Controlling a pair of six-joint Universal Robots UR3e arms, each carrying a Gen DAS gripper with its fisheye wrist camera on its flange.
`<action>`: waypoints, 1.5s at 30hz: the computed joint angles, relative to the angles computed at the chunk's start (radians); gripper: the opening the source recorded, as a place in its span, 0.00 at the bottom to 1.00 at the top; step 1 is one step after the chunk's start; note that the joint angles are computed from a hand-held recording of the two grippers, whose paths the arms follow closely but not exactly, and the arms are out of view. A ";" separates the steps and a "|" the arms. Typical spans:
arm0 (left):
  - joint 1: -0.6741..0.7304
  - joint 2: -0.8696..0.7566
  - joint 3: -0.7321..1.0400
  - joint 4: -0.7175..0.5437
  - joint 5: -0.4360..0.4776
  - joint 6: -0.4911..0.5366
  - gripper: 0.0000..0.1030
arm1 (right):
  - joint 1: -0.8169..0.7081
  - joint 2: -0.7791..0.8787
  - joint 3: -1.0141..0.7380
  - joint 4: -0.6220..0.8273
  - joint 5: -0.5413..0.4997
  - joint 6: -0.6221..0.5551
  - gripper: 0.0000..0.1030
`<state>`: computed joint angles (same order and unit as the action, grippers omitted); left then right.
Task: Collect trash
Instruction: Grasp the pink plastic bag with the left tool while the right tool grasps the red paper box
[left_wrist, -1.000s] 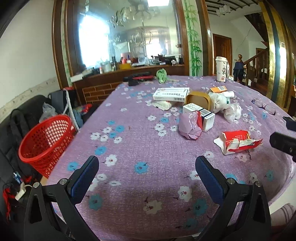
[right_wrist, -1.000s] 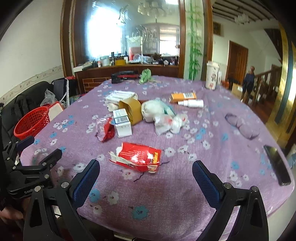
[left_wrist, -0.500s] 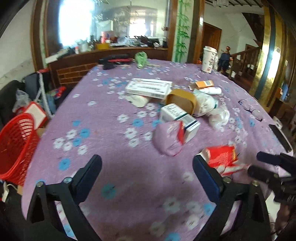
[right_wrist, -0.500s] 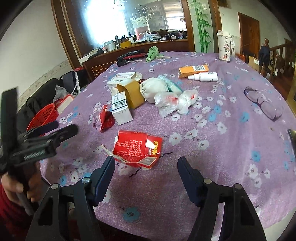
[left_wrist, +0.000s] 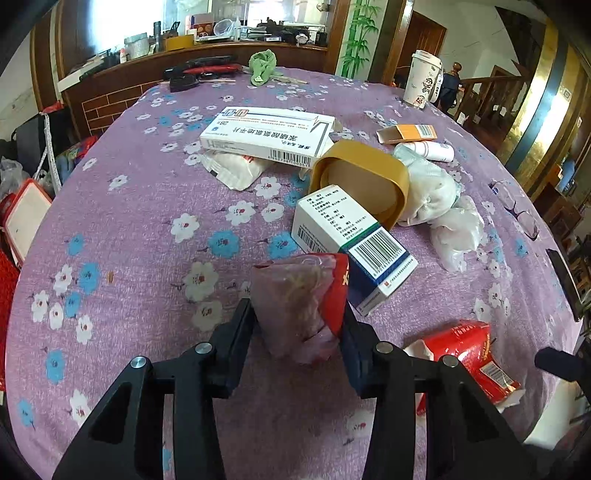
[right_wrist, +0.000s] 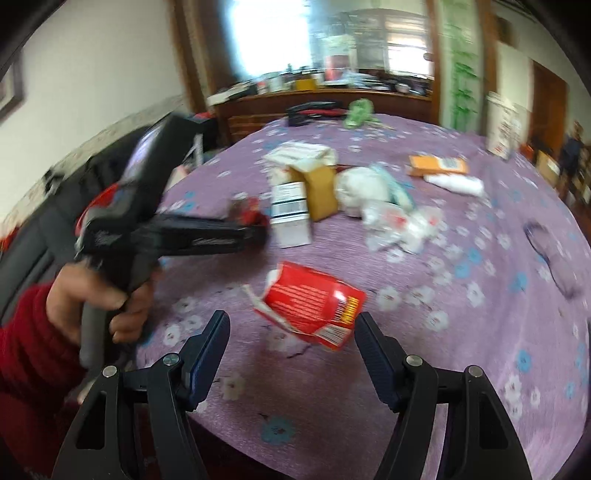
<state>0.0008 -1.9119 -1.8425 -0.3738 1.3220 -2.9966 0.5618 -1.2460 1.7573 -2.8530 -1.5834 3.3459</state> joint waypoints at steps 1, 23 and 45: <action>-0.002 -0.001 0.002 0.003 0.003 0.004 0.41 | 0.005 0.019 -0.033 0.025 -0.004 -0.033 0.69; 0.052 0.078 -0.102 0.070 -0.048 0.024 0.38 | -0.009 0.100 -0.166 0.108 0.008 -0.041 0.06; 0.110 0.202 -0.193 0.100 -0.052 0.030 0.38 | -0.037 0.154 -0.318 0.120 0.150 0.090 0.06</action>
